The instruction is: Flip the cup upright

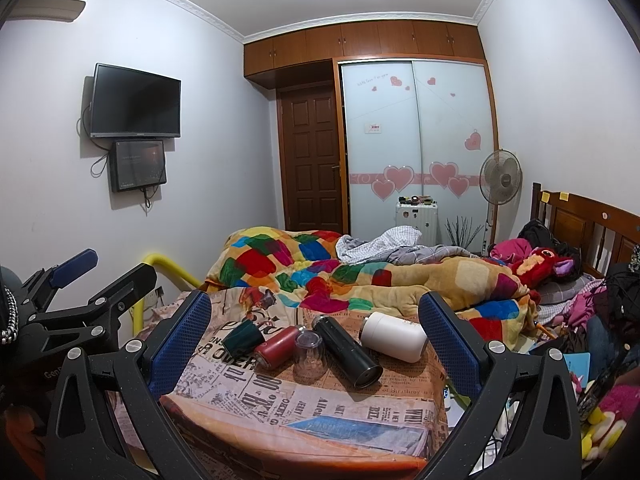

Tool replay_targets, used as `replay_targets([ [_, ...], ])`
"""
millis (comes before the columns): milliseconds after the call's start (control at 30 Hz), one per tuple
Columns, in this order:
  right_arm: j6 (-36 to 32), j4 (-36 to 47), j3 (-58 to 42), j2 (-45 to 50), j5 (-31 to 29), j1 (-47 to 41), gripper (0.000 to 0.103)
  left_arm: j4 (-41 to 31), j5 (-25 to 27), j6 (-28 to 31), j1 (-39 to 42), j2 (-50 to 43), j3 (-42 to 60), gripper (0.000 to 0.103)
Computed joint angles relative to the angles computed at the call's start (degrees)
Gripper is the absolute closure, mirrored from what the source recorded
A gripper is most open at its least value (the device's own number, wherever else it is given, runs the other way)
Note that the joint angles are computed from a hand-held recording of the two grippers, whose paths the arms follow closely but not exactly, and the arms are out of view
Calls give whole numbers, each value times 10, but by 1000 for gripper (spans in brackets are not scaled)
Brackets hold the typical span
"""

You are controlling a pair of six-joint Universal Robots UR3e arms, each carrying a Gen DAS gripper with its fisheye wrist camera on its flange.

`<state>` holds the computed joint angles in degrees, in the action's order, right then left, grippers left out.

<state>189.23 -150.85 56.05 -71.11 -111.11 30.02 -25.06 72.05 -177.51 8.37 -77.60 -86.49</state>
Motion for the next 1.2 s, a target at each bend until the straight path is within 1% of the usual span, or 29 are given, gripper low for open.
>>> replay_targets([
  [600, 1, 2, -5, 7, -7, 6, 0, 0, 3, 0, -3, 0, -2, 0],
  [733, 3, 9, -16, 19, -1, 1, 0, -3, 3, 2, -3, -16, 5, 0],
  [767, 2, 9, -17, 23, 9, -9, 0, -4, 5, 2, -4, -22, 8, 0],
  [800, 5, 9, -13, 21, 2, -1, 0, -4, 6, 0, -3, -29, 11, 0],
  [933, 8, 21, -20, 33, 17, -18, 0, -22, -5, 0, 7, -69, 39, 0],
  [1033, 13, 34, -23, 43, 27, -31, 0, -59, -9, 10, 13, -129, 88, 0],
  [1133, 17, 45, -26, 50, 38, -44, 0, -132, -24, 34, 25, -215, 171, 0],
  [1200, 20, 58, -34, 61, 49, -58, 0, -185, -16, 50, 24, -287, 245, 0],
])
